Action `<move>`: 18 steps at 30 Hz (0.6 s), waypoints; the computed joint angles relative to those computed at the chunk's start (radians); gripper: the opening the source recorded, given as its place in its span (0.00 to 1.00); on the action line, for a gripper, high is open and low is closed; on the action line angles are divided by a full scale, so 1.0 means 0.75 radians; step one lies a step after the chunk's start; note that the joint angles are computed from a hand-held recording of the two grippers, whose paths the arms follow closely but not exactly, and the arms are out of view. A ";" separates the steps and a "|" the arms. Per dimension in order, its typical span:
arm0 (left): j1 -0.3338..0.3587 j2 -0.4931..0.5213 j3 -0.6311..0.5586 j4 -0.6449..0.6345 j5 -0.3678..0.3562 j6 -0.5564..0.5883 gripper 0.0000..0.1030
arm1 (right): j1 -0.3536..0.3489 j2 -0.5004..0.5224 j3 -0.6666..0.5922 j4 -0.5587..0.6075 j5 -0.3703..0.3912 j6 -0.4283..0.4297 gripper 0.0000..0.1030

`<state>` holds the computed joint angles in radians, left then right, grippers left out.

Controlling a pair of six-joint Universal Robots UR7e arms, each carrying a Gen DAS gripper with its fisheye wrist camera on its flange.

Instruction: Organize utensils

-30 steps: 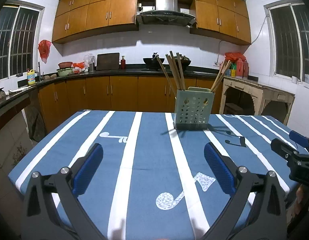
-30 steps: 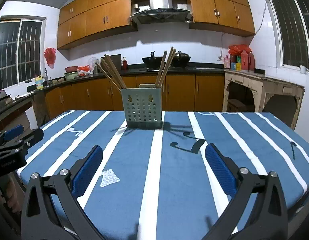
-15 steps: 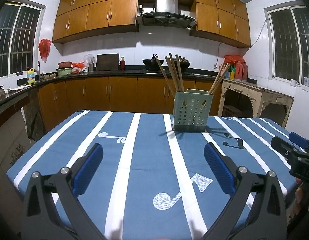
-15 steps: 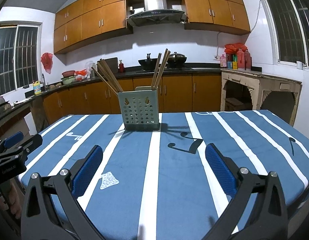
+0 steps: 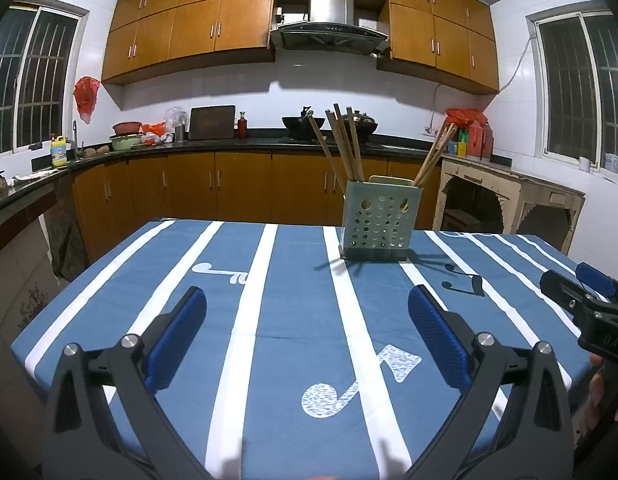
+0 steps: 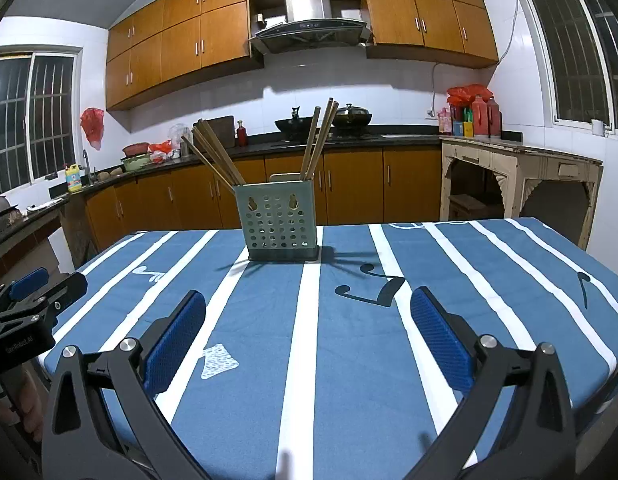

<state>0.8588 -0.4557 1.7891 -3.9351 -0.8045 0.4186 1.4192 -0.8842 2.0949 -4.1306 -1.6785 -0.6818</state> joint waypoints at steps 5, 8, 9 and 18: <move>-0.001 0.001 -0.001 0.001 0.001 -0.002 0.96 | -0.002 0.000 0.000 -0.001 0.001 0.001 0.98; -0.003 0.001 0.000 0.004 0.003 -0.006 0.96 | 0.000 0.001 -0.001 -0.001 -0.002 0.006 0.98; -0.003 0.001 0.000 0.003 0.003 -0.005 0.96 | 0.000 0.002 0.000 -0.004 -0.003 0.008 0.98; 0.000 0.002 0.000 0.008 -0.001 -0.009 0.96 | -0.001 -0.001 0.001 0.001 -0.002 0.008 0.98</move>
